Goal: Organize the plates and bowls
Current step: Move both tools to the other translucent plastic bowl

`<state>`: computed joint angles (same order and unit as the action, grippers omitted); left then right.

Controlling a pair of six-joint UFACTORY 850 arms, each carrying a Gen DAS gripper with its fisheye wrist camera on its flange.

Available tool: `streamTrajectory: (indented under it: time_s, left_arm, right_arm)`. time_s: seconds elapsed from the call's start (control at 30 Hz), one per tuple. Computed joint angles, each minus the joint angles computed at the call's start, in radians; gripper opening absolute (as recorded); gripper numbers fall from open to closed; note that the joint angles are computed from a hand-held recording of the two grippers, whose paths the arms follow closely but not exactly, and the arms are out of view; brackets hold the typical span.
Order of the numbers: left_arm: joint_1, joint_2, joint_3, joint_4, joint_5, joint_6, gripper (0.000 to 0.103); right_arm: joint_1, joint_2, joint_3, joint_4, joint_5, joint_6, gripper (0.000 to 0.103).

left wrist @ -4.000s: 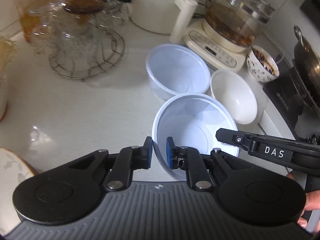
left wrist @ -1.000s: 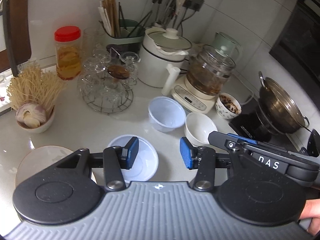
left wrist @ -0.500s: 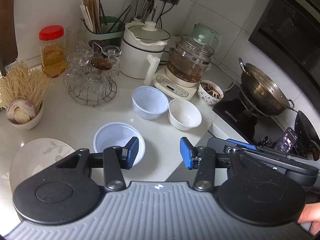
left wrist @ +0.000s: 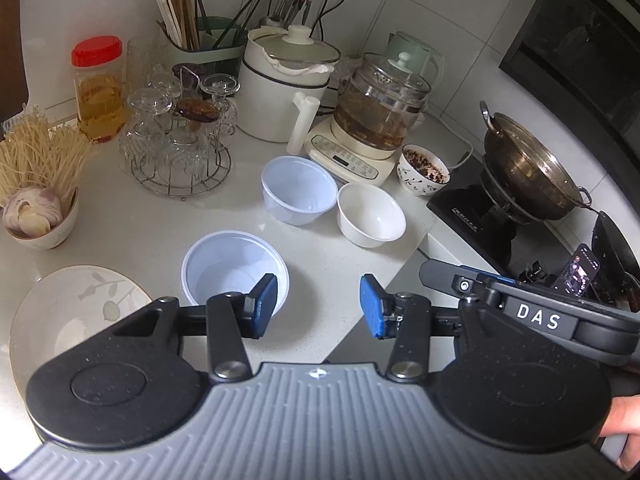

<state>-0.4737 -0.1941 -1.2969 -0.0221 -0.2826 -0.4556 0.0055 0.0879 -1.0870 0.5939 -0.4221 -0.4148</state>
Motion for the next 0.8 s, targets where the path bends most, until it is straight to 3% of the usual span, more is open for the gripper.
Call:
streamTrajectory:
  time_s: [0.3,0.8]
  left_arm:
    - [0.019,-0.126,-0.137,0.015,-0.04,-0.06,0.051]
    - [0.069,-0.423,-0.506,0.07,-0.188,-0.226,0.051]
  right_arm:
    - [-0.04,-0.14,-0.128,0.067,-0.043,-0.083,0.045]
    - [-0.081,-0.466,-0.472,0.09,-0.184,-0.181,0.045]
